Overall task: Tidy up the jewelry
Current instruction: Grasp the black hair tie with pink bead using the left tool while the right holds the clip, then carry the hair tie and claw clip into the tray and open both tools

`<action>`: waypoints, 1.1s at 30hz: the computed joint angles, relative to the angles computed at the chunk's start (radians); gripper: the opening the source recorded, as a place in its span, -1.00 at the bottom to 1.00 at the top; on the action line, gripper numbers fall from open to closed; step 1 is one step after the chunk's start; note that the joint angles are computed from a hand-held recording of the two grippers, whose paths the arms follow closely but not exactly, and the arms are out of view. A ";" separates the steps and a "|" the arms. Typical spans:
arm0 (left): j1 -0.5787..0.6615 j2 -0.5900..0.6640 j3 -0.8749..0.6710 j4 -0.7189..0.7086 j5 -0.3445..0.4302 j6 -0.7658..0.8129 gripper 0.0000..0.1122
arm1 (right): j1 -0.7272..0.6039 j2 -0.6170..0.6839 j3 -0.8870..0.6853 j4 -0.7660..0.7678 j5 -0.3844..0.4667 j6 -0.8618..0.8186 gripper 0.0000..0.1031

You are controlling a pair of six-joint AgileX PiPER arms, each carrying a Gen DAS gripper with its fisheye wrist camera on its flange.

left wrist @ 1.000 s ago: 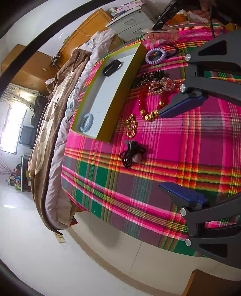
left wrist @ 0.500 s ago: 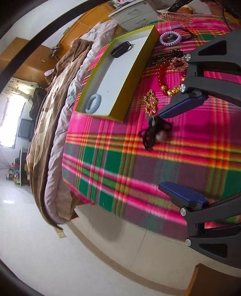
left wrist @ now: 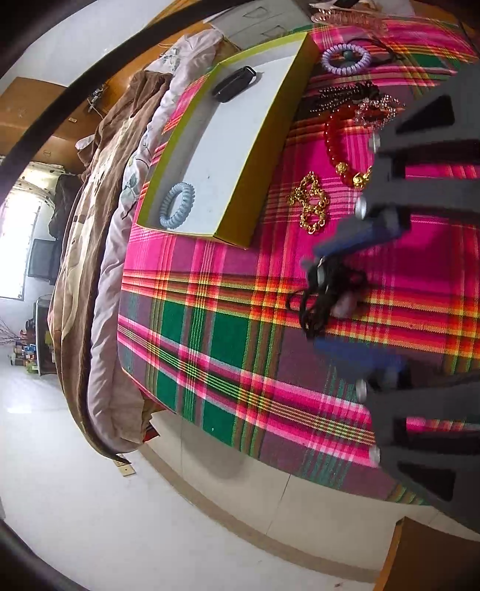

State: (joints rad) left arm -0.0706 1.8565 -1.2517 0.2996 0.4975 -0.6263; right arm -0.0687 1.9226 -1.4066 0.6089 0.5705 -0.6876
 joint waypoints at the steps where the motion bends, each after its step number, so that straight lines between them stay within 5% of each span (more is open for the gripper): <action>1: 0.000 0.001 -0.001 0.002 0.002 0.000 -0.43 | -0.001 0.000 0.000 0.002 0.001 -0.002 -0.75; 18: -0.011 -0.119 0.023 0.001 -0.015 0.027 -0.49 | 0.013 -0.009 -0.054 0.022 0.013 -0.001 -0.75; 33: -0.040 -0.036 -0.229 -0.158 0.058 0.228 -0.49 | 0.083 0.105 -0.311 -0.067 0.108 0.171 -0.75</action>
